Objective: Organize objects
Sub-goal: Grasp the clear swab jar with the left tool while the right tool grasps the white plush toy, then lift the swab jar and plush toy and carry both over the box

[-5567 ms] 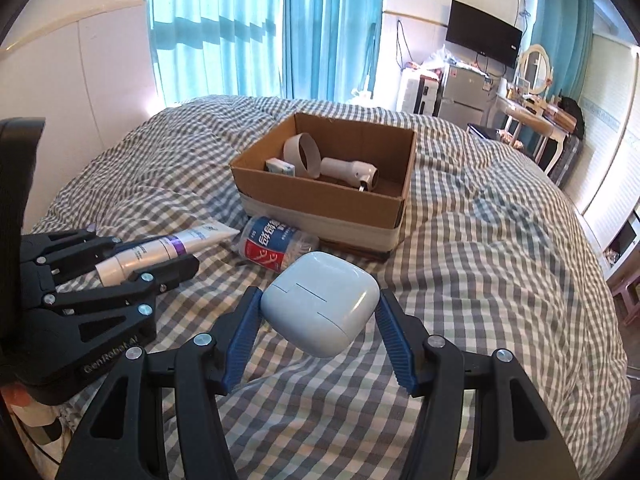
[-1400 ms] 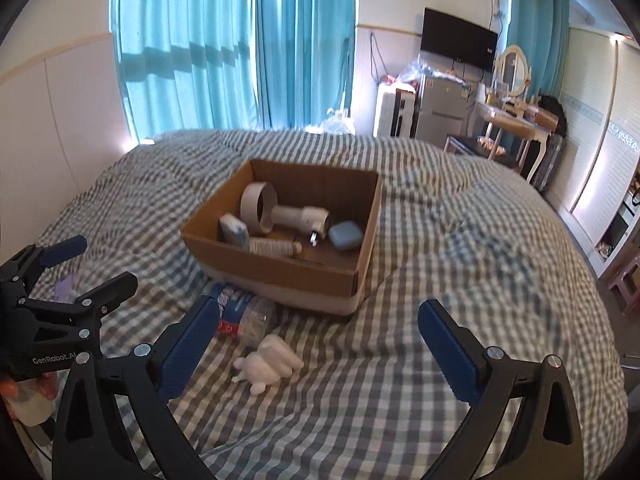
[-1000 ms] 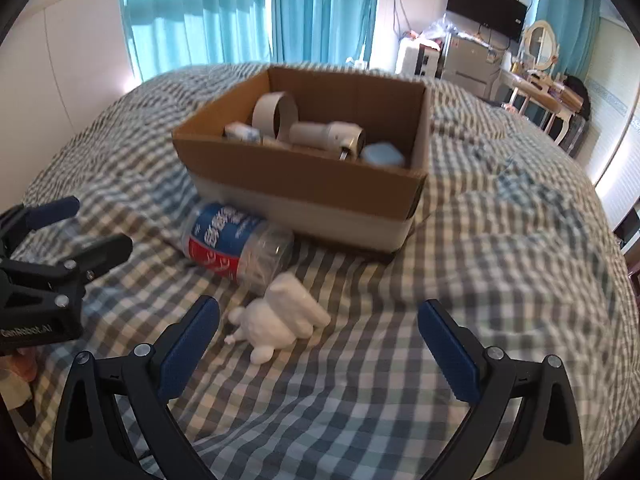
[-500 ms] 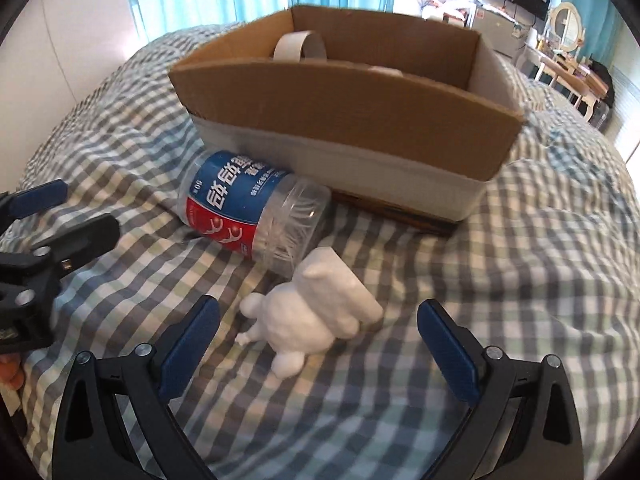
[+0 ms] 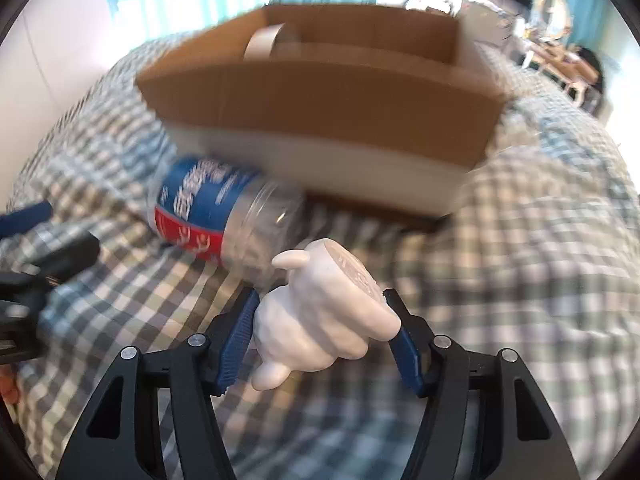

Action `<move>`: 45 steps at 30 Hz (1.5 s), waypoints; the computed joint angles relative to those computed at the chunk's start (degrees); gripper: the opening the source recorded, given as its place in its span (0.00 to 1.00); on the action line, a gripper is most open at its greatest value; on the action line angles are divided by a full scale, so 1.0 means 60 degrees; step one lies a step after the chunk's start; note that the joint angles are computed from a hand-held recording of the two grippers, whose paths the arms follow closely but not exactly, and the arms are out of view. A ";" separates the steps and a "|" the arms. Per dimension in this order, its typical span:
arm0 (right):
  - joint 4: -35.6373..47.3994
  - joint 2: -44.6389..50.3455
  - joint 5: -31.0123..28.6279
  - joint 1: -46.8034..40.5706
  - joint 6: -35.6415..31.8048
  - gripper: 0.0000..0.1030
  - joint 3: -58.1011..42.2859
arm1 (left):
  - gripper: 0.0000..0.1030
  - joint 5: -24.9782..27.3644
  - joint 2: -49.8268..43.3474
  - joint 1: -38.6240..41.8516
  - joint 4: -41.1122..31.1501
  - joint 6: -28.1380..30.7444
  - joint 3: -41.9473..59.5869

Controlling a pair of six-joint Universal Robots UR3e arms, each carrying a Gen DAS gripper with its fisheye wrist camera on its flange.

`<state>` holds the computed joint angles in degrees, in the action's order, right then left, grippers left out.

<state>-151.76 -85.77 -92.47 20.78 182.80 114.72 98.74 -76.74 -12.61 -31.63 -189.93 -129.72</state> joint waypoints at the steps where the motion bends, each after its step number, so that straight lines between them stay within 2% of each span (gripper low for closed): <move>1: 0.0137 -0.0272 -0.0015 -0.0093 -0.0099 0.61 0.0043 | 0.99 -0.0003 -0.0237 -0.0149 0.0063 -0.0029 0.0186; 7: 0.0658 -0.1401 0.0159 -0.0961 -0.0638 0.61 0.0079 | 0.99 -0.0130 -0.1913 -0.1297 0.0769 -0.0486 0.1398; 12: 0.0733 -0.1774 0.0635 -0.1852 -0.1041 0.61 0.0214 | 0.99 0.0456 -0.3556 -0.2099 0.0705 -0.0801 0.2755; 17: 0.0422 -0.1577 0.1205 -0.2202 -0.0971 0.61 0.0513 | 0.99 0.0747 -0.4640 -0.2178 0.0613 -0.1123 0.3534; 24: 0.0178 -0.1282 0.1468 -0.2282 -0.1006 0.61 0.0692 | 0.99 0.1058 -0.5884 -0.2089 0.0256 -0.1465 0.4479; 31: 0.0270 -0.1057 0.1413 -0.2225 -0.1026 0.61 0.0579 | 0.98 0.0909 -0.6340 -0.1847 0.0689 -0.1461 0.4644; 34: 0.0344 -0.0938 0.1288 -0.2153 -0.0969 0.61 0.0490 | 0.91 0.0864 -0.6330 -0.1852 0.0988 -0.1291 0.4494; 36: 0.0405 -0.0836 0.1185 -0.2102 -0.0957 0.61 0.0424 | 0.91 0.0849 -0.6255 -0.1849 0.1129 -0.1234 0.4368; 41: 0.0465 -0.0730 0.0851 -0.1869 -0.0942 0.61 0.0284 | 0.91 0.0230 -0.5539 -0.1552 0.1355 -0.1131 0.3698; 45: 0.0499 -0.0724 0.0610 -0.1714 -0.0910 0.61 0.0195 | 0.91 0.0109 -0.4773 -0.1517 0.1439 -0.0966 0.3201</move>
